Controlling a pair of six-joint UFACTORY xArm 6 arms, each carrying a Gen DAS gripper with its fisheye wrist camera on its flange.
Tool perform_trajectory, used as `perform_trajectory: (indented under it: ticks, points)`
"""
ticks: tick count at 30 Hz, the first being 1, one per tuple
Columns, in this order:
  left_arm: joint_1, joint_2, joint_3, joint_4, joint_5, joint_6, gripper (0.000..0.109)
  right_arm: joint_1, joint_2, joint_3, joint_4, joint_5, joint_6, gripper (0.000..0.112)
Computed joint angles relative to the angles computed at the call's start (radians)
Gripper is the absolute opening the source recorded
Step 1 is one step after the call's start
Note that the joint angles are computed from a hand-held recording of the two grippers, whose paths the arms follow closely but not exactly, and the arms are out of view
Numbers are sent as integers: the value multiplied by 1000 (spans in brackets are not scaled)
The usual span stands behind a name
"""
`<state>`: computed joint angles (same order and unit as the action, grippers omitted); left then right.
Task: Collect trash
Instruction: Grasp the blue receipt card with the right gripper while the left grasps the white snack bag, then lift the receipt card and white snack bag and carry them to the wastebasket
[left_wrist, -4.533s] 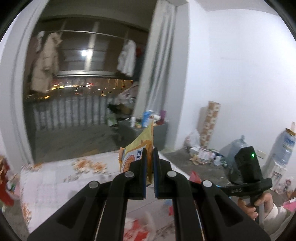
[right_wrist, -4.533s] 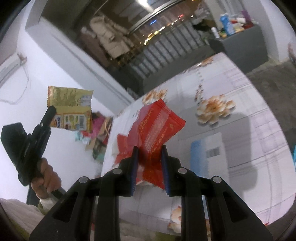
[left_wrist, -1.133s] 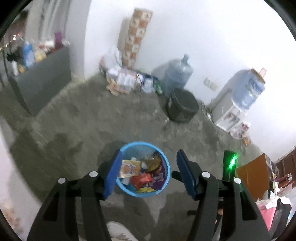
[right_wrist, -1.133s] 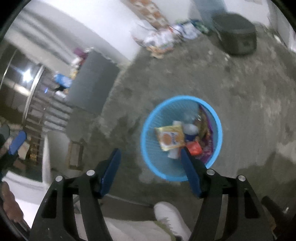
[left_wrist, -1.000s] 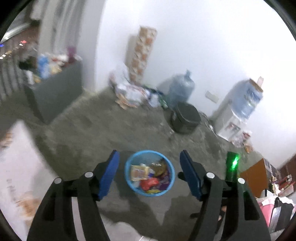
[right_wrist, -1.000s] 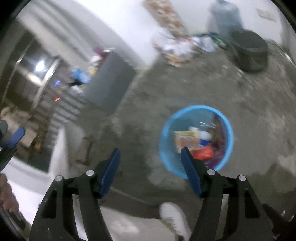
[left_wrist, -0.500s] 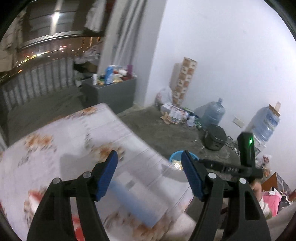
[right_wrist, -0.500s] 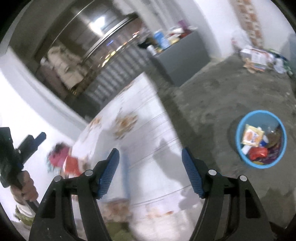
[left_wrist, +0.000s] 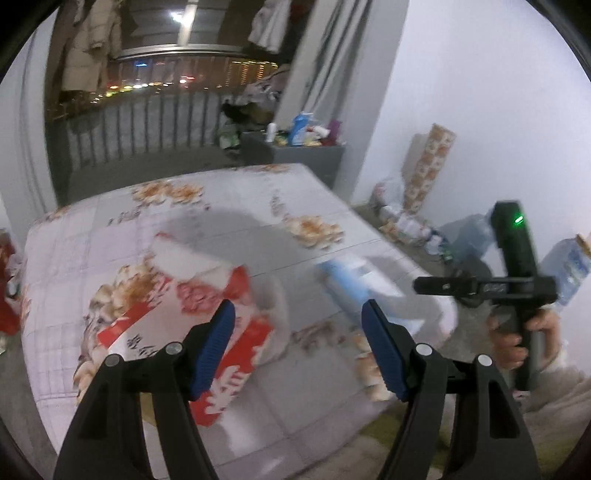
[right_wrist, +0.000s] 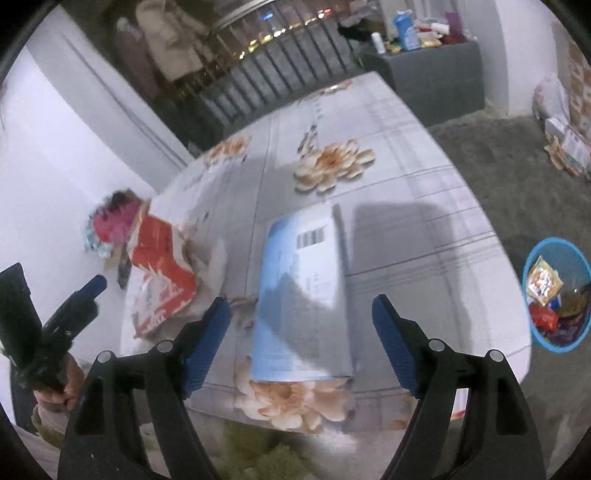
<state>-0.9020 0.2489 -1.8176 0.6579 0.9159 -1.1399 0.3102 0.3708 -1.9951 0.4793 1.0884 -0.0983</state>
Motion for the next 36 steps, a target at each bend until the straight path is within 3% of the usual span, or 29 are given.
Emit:
perform_trajectory:
  ticks: [8, 15, 22, 33, 36]
  points:
    - [35, 23, 69, 47, -22, -52, 69, 64, 78, -94, -154, 33, 77, 80]
    - [79, 57, 64, 81, -91, -201, 69, 90, 130, -148, -228, 64, 106, 81]
    - [79, 121, -2, 92, -5, -280, 51, 101, 182, -213, -273, 93, 128, 81]
    - [93, 115, 37, 115, -16, -363, 19, 104, 222, -257, -282, 110, 92, 81]
    - [90, 111, 42, 131, -17, -381, 15, 105, 223, -259, -280, 111, 80, 81]
